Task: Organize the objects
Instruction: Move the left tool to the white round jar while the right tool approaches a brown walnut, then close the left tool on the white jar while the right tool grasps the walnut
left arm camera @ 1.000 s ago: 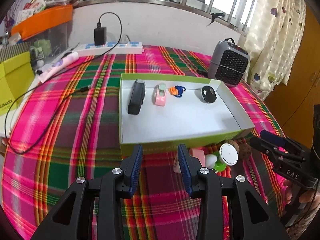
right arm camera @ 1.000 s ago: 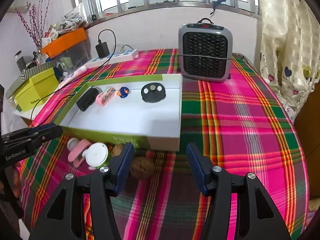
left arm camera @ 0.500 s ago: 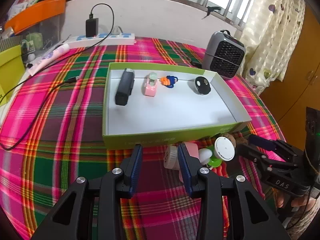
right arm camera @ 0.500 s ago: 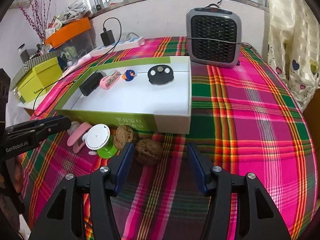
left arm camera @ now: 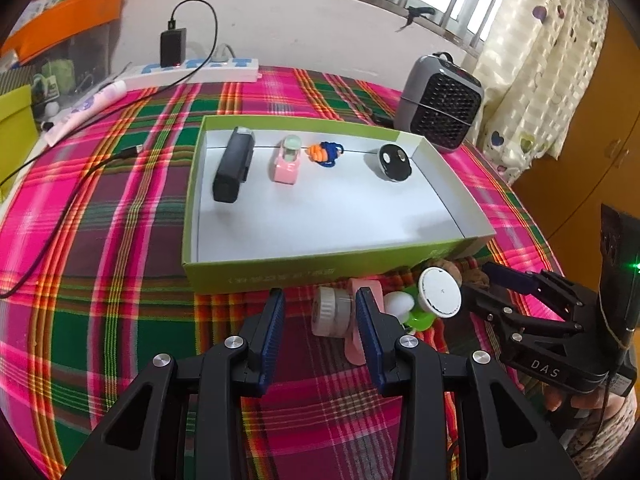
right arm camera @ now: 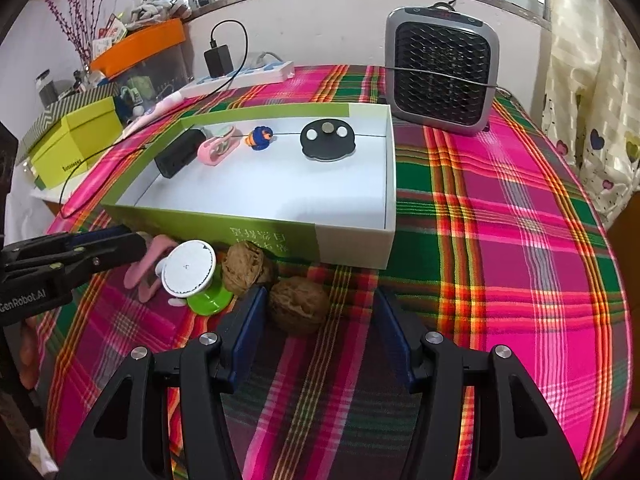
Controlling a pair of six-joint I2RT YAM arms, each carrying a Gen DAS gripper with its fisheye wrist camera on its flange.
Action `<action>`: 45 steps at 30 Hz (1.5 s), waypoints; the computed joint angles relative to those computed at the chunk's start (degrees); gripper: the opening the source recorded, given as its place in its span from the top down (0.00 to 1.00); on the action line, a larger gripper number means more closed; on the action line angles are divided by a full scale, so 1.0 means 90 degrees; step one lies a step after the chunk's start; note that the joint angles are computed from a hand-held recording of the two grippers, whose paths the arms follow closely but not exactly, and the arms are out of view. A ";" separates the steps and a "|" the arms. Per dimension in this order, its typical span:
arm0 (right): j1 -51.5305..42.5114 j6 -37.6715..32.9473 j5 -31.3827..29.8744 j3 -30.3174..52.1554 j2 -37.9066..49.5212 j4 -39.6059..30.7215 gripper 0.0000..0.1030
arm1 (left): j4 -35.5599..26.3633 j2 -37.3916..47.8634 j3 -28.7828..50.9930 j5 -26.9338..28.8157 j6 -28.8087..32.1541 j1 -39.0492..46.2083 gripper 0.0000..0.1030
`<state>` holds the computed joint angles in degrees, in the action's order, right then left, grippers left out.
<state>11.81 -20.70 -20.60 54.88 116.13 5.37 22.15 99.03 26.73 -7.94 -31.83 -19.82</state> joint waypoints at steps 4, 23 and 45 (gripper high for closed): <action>0.0037 -0.0038 0.0107 -0.0025 -0.0017 0.0035 0.46 | 0.0002 -0.0015 -0.0048 -0.0009 -0.0014 0.0060 0.67; 0.0083 -0.0115 0.0183 -0.0171 -0.0108 0.0151 0.69 | 0.0273 0.0168 -0.0102 0.0254 -0.0043 0.0258 0.67; 0.0102 -0.0096 0.0193 -0.0208 -0.0115 0.0182 0.69 | 0.0276 0.0316 0.0023 0.0046 -0.0116 0.0122 0.83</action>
<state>12.73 -21.56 -18.87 53.00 115.10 7.01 24.63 101.87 26.94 -7.52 -32.87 -18.73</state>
